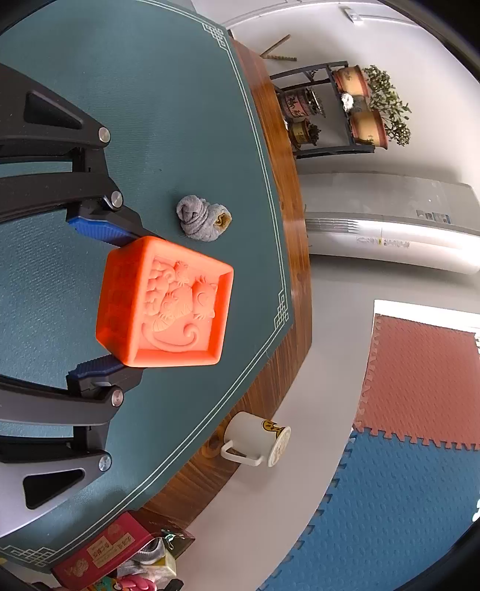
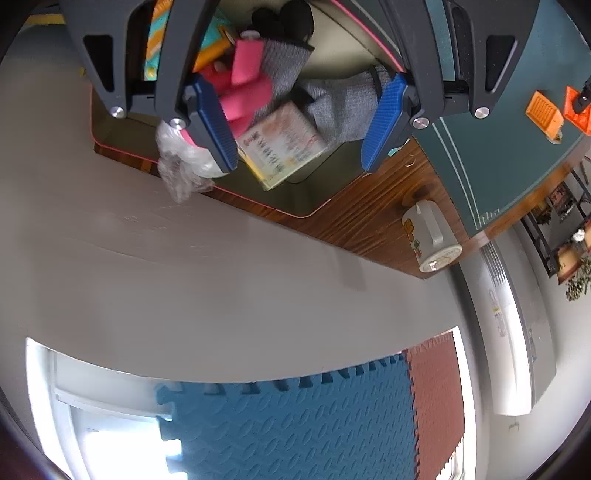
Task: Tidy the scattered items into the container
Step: 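Open the right tool to drop the yellow box into the tin, then carry the orange cat block with the left tool into the tin and release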
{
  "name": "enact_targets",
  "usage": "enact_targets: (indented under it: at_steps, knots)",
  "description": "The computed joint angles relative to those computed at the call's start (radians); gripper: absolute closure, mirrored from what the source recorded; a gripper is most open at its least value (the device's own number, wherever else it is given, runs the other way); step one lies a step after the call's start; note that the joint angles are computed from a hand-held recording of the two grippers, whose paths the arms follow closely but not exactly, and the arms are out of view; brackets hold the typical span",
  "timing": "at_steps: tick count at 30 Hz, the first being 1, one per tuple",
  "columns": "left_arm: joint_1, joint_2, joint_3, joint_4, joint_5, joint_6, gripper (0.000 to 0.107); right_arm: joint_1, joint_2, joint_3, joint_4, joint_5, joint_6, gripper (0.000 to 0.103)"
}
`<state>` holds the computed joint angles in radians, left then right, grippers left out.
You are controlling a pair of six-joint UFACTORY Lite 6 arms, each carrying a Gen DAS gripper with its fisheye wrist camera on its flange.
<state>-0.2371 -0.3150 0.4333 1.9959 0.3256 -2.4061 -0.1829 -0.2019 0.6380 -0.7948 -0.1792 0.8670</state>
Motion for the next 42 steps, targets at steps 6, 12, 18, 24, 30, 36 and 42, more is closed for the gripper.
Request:
enact_targets:
  at_steps: [6,12,18,24,30,36,42]
  knots:
    - [-0.045,-0.015,0.004,-0.069,0.019,0.06,0.054,-0.086,-0.099,-0.08,-0.264,-0.069,0.253,0.03]
    - [-0.16,-0.015,0.032,-0.236,0.062,0.185,0.054,-0.191,-0.155,-0.128,-0.474,-0.171,0.43,0.03]
    - [-0.302,0.071,0.127,-0.363,0.105,0.246,0.054,-0.324,-0.162,-0.152,-0.591,-0.303,0.487,0.03]
    - [-0.452,0.259,0.32,-0.448,0.156,0.284,0.054,-0.447,-0.126,-0.159,-0.617,-0.406,0.445,0.029]
    - [-0.567,0.508,0.603,-0.549,0.175,0.392,0.054,-0.573,-0.096,-0.16,-0.618,-0.503,0.367,0.029]
    - [-0.642,0.751,0.906,-0.675,0.174,0.558,0.054,-0.674,-0.048,-0.14,-0.607,-0.57,0.301,0.026]
    - [-0.676,0.947,1.18,-0.828,0.174,0.754,0.054,-0.713,0.014,-0.112,-0.605,-0.595,0.264,0.026]
